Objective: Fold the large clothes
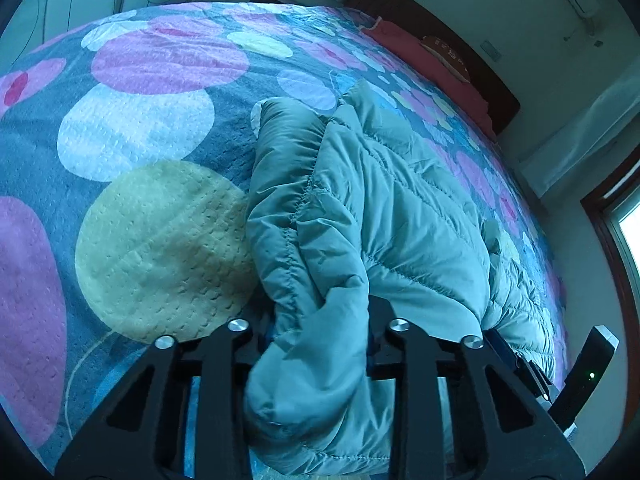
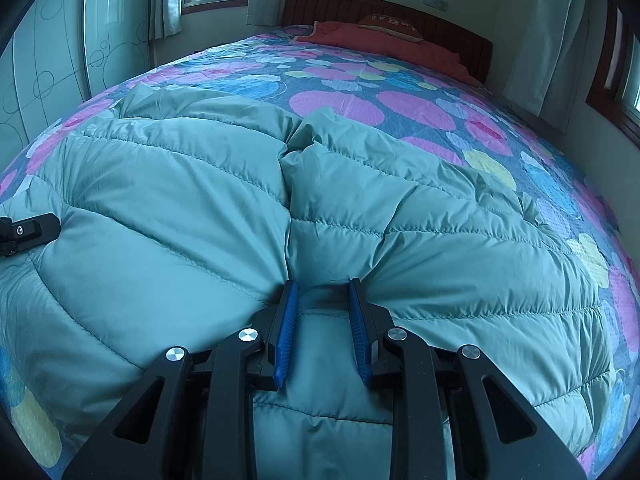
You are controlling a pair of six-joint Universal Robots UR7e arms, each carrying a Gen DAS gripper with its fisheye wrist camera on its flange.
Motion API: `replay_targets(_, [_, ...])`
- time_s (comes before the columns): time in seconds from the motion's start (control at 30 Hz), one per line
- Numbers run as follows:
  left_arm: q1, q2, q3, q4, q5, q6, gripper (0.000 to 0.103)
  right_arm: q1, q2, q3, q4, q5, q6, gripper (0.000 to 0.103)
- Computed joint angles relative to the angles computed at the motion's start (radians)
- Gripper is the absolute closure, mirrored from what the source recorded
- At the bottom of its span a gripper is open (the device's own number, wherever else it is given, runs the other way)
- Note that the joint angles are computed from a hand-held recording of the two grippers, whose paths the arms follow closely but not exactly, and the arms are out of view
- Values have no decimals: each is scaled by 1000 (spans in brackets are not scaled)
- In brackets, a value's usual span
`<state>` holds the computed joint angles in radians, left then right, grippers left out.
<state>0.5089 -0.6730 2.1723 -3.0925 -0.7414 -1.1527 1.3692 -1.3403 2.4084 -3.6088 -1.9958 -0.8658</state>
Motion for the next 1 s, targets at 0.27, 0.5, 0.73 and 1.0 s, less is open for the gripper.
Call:
replay_targets(0.27, [-80, -20, -29, 119, 106, -11, 90, 0, 3, 2, -5, 0, 0, 76])
replay_targets(0.5, [-139, -33, -91, 286, 167, -11, 90, -18, -70, -13, 101, 41, 49, 59])
replay_targets(0.73, [-182, -6, -173, 457, 213, -39, 90, -65, -173, 14, 113, 83, 38, 52])
replay_targets(1.0, [-213, 35, -253, 576, 233, -40, 90, -142, -272, 36, 145, 128, 31, 52])
